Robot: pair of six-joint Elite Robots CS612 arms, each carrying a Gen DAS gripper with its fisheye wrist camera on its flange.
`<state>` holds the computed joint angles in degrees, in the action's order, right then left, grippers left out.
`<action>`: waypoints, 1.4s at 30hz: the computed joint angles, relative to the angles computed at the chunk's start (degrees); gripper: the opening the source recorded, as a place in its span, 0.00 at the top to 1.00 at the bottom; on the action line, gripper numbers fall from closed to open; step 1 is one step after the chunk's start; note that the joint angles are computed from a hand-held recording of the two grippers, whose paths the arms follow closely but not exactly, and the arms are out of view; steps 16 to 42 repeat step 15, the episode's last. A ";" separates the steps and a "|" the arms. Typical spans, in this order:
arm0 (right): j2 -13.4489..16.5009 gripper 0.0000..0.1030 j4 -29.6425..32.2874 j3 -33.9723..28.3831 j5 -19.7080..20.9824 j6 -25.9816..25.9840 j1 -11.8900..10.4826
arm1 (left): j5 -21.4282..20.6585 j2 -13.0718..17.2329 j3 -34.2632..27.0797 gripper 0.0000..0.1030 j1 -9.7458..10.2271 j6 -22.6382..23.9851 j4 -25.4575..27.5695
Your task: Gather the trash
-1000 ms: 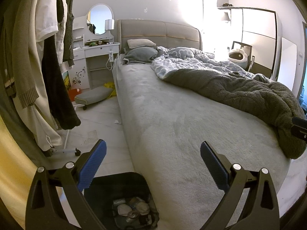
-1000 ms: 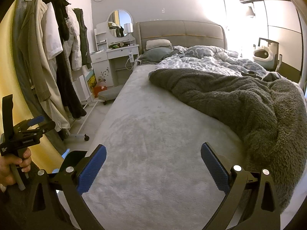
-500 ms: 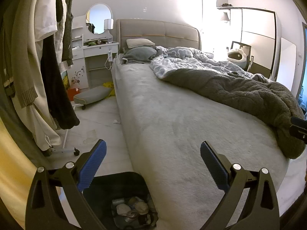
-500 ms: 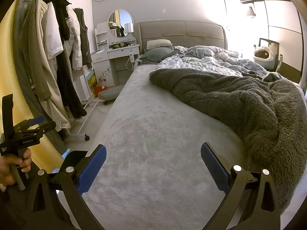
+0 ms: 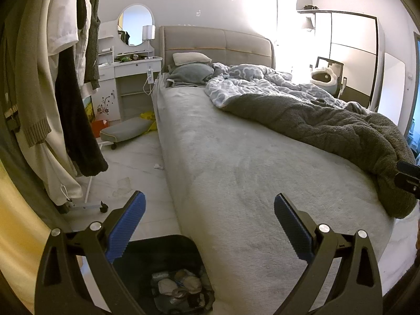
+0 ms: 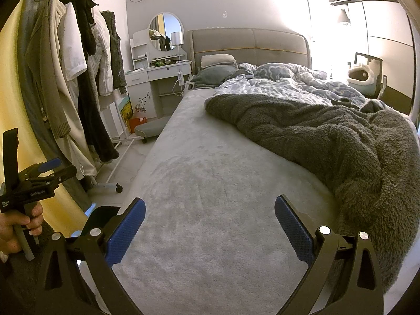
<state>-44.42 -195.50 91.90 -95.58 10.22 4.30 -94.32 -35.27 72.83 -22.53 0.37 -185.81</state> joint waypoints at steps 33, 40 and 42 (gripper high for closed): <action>0.07 0.03 0.11 -0.16 -0.09 -0.07 0.11 | 0.58 -0.28 0.52 0.03 -0.07 0.15 -0.39; 0.07 0.03 0.11 -0.16 -0.09 -0.07 0.11 | 0.58 -0.28 0.52 0.03 -0.07 0.15 -0.39; 0.07 0.03 0.11 -0.16 -0.09 -0.07 0.11 | 0.58 -0.28 0.52 0.03 -0.07 0.15 -0.39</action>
